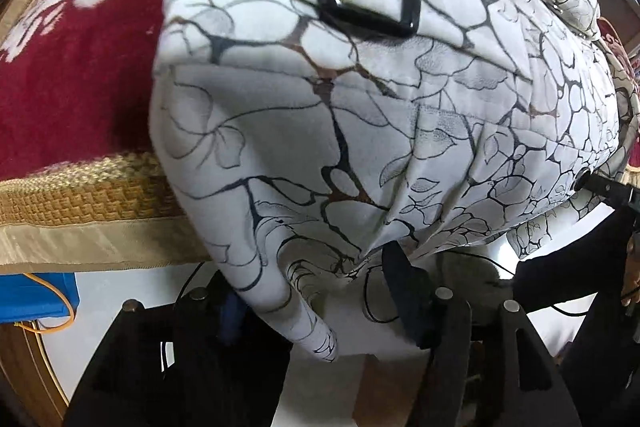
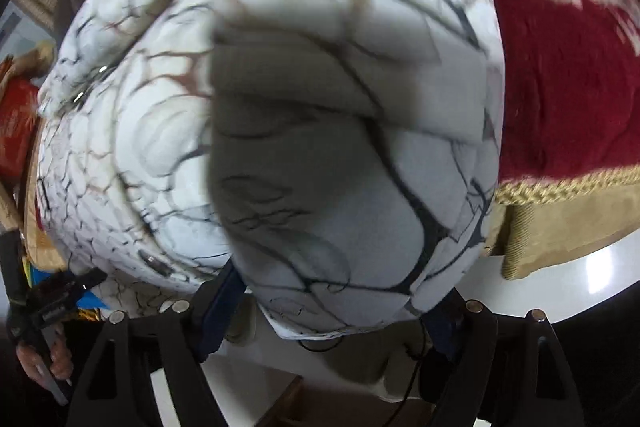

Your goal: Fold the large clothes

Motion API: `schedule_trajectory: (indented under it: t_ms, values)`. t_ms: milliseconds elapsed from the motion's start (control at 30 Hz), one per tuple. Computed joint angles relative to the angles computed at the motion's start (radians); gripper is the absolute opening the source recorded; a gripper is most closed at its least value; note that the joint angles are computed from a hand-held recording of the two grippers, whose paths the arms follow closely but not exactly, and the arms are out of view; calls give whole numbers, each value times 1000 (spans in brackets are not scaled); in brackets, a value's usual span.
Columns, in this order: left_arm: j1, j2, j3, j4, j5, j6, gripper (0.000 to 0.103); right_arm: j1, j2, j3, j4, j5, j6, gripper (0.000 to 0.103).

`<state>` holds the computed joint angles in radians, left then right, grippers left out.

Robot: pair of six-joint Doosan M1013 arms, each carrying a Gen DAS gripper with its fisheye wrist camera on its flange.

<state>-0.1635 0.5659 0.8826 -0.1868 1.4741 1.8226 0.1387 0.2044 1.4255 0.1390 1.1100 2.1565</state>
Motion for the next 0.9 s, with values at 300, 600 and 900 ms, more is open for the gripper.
schedule_trajectory:
  t_ms: [300,600,900]
  values:
    - [1,-29,27,-78,-33,31,7,12,-45,12,18,-21,-79,15]
    - [68,-92,27,-403,-31,66,6,-47,-107,13,284,-95,-263,14]
    - [96,19,-313,-587,32,18,6,-125,-119,-49,543,-203,-415,14]
